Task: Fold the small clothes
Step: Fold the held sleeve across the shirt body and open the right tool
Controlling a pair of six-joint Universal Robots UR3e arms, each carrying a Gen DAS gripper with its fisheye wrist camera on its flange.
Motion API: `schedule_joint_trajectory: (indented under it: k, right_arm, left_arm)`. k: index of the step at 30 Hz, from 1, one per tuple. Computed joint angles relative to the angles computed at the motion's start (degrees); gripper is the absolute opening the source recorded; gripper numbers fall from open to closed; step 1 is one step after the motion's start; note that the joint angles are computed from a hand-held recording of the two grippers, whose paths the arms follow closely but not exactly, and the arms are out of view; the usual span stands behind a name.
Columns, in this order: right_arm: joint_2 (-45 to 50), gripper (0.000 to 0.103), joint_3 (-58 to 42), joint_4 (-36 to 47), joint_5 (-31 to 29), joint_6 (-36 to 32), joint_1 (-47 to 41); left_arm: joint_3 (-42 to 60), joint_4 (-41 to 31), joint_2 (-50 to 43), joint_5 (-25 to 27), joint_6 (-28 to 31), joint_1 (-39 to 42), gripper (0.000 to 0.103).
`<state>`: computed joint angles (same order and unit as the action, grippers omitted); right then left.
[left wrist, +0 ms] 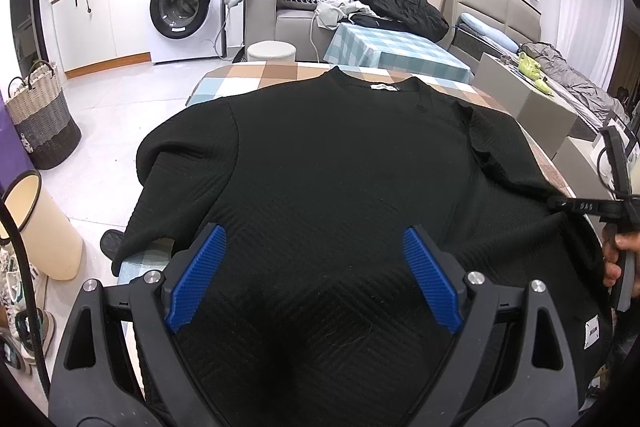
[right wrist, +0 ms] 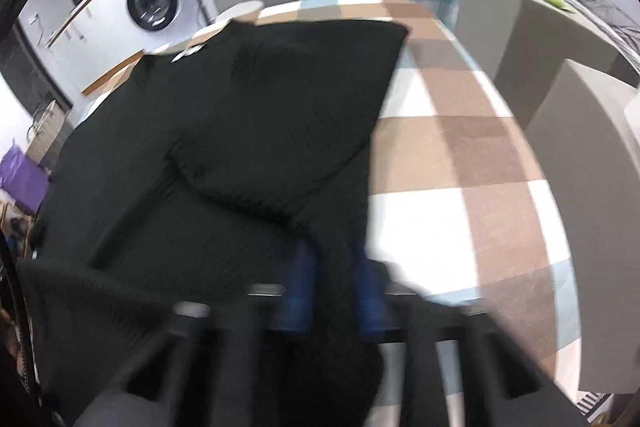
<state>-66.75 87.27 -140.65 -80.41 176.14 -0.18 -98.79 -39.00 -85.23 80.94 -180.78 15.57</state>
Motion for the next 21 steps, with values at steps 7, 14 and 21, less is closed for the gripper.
schedule_joint_trajectory:
  k: [7, 14, 21]
  right_arm:
    - [-5.2, 0.035, 7.3, -3.0, 2.4, 7.7, -7.2]
    - [-10.2, 0.038, 10.4, -8.0, 6.4, 7.9, -5.9]
    - [1.5, 0.038, -4.3, -3.5, 6.2, 11.2, 1.3]
  left_arm:
    - [-0.3, -0.2, 0.4, -0.3, 0.2, 0.7, 0.090]
    - [-0.1, -0.7, 0.3, -0.8, -0.2, 1.8, 0.090]
    - [-1.1, -2.4, 1.9, -3.1, -2.5, 5.8, 0.090]
